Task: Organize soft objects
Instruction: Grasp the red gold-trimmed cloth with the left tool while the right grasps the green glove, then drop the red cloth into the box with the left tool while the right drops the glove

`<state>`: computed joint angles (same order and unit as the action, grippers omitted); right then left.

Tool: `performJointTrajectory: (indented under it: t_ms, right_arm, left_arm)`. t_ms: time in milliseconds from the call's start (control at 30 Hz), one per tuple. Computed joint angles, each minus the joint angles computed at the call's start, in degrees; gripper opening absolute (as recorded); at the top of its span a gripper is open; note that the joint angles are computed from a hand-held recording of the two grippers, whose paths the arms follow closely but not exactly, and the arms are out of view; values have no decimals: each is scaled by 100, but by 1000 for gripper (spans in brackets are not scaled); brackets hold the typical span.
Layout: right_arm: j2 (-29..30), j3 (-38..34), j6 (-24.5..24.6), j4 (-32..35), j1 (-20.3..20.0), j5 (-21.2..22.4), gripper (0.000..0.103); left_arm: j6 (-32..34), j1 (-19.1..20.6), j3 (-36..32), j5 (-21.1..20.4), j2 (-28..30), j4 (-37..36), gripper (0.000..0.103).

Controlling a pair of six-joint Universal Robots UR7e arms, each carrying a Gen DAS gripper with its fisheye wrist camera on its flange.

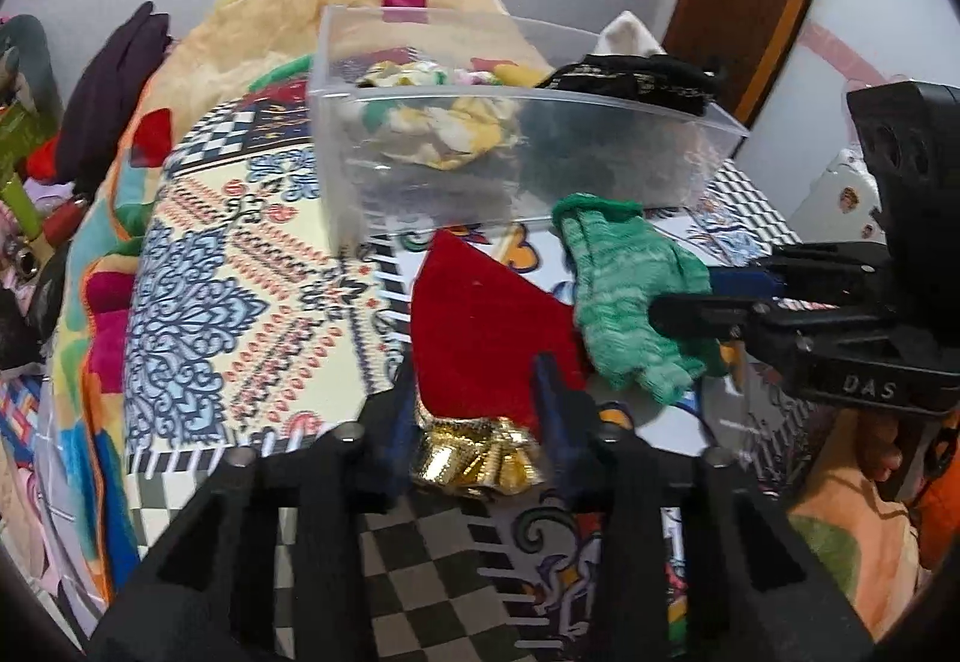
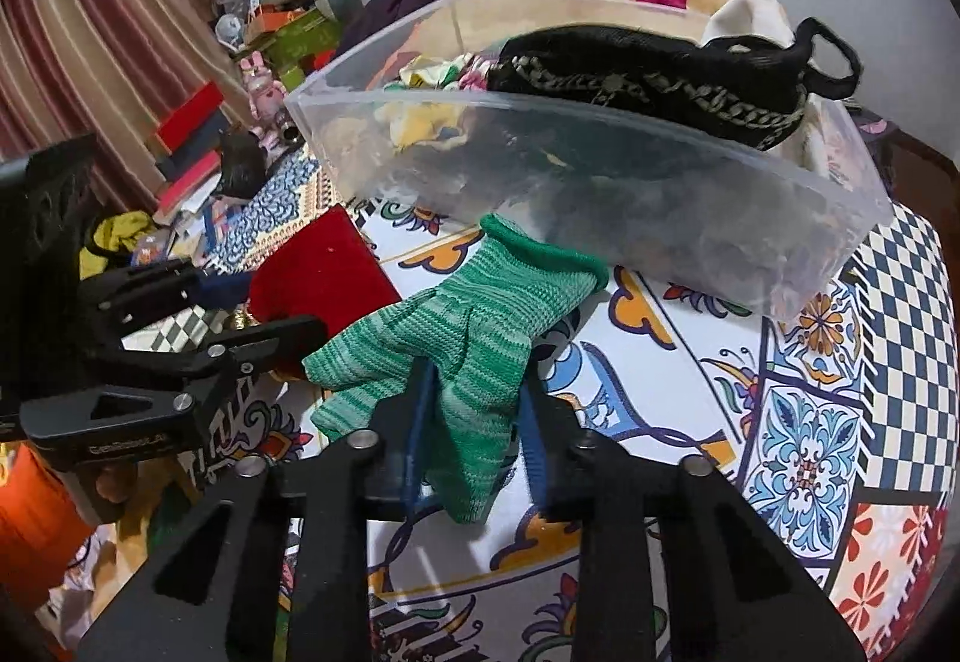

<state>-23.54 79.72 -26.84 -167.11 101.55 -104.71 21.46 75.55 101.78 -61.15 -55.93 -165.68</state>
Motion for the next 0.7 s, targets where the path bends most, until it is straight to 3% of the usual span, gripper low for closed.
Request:
performJointTrajectory:
  t_ms: [133, 200, 700]
  right_arm:
    - [-54, 210, -197, -487, 54, -45, 17]
    - [-111, 339, -286, -707, 85, -25, 16]
    - [-604, 833, -658, -1955, 209, 412, 16]
  left_arm:
    - [102, -52, 89, 39, -50, -158, 26]
    - [158, -91, 161, 20, -127, -242, 13]
    - [567, -486, 323, 7, -491, -1254, 13]
